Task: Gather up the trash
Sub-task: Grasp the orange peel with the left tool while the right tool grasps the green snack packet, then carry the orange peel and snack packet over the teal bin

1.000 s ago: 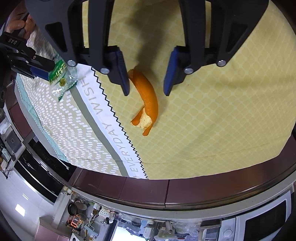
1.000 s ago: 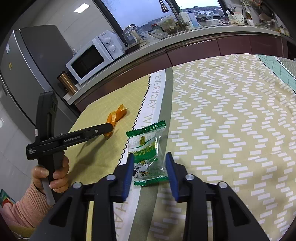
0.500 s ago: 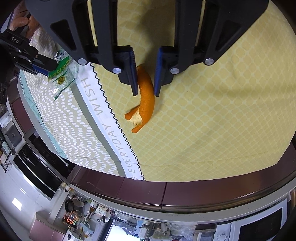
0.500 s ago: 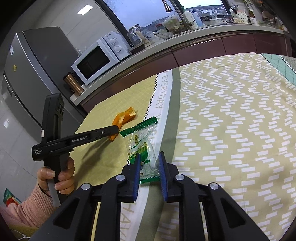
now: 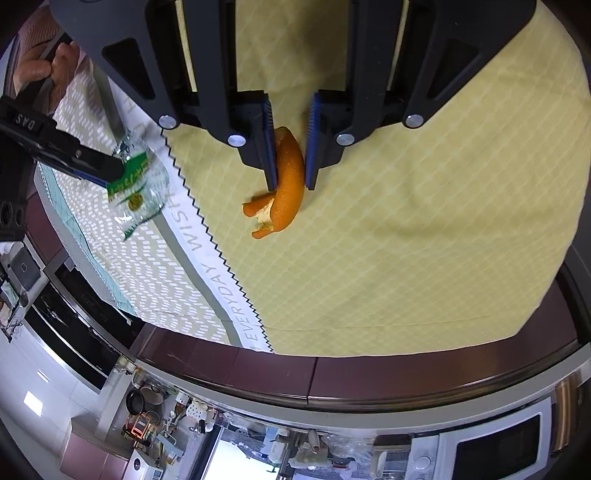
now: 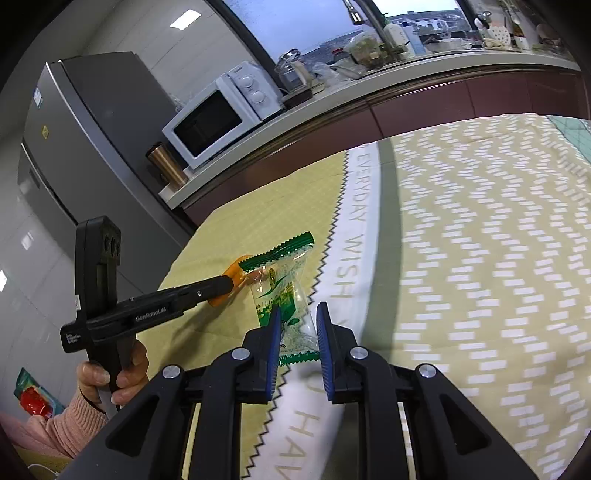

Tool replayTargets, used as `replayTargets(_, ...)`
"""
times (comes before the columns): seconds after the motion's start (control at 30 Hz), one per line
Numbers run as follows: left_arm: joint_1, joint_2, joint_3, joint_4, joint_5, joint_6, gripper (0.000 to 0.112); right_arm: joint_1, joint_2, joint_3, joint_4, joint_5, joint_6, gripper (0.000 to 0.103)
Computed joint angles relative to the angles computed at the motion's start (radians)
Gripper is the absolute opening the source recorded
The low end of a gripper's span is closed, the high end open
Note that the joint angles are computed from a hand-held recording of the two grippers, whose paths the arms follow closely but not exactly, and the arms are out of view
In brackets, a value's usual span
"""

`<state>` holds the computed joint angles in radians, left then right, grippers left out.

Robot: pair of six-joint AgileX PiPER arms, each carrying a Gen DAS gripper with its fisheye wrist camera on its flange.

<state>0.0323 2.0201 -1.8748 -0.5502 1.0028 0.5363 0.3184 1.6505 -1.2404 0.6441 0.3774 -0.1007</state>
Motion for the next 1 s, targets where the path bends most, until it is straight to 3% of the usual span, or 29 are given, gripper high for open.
replayTargets(0.33, 0.074, -0.111, 0.188, -0.018, -0.033, 0.118, 0.016, 0.044, 0.044, -0.057, 0.013, 0.027, -0.008, 0.018)
replayTargets(0.4, 0.083, -0.106, 0.193, -0.014, -0.028, 0.121, 0.020, 0.049, 0.053, -0.066, 0.010, 0.034, -0.003, 0.018)
replayTargets(0.63, 0.095, -0.109, 0.216, -0.048, -0.041, 0.161, 0.021, 0.061, 0.080, -0.094, 0.010, 0.049, 0.006, 0.018)
replayTargets(1.0, 0.103, -0.123, 0.243, -0.065, -0.067, 0.160, 0.014, 0.069, 0.098, -0.121, 0.022, 0.058, 0.007, 0.018)
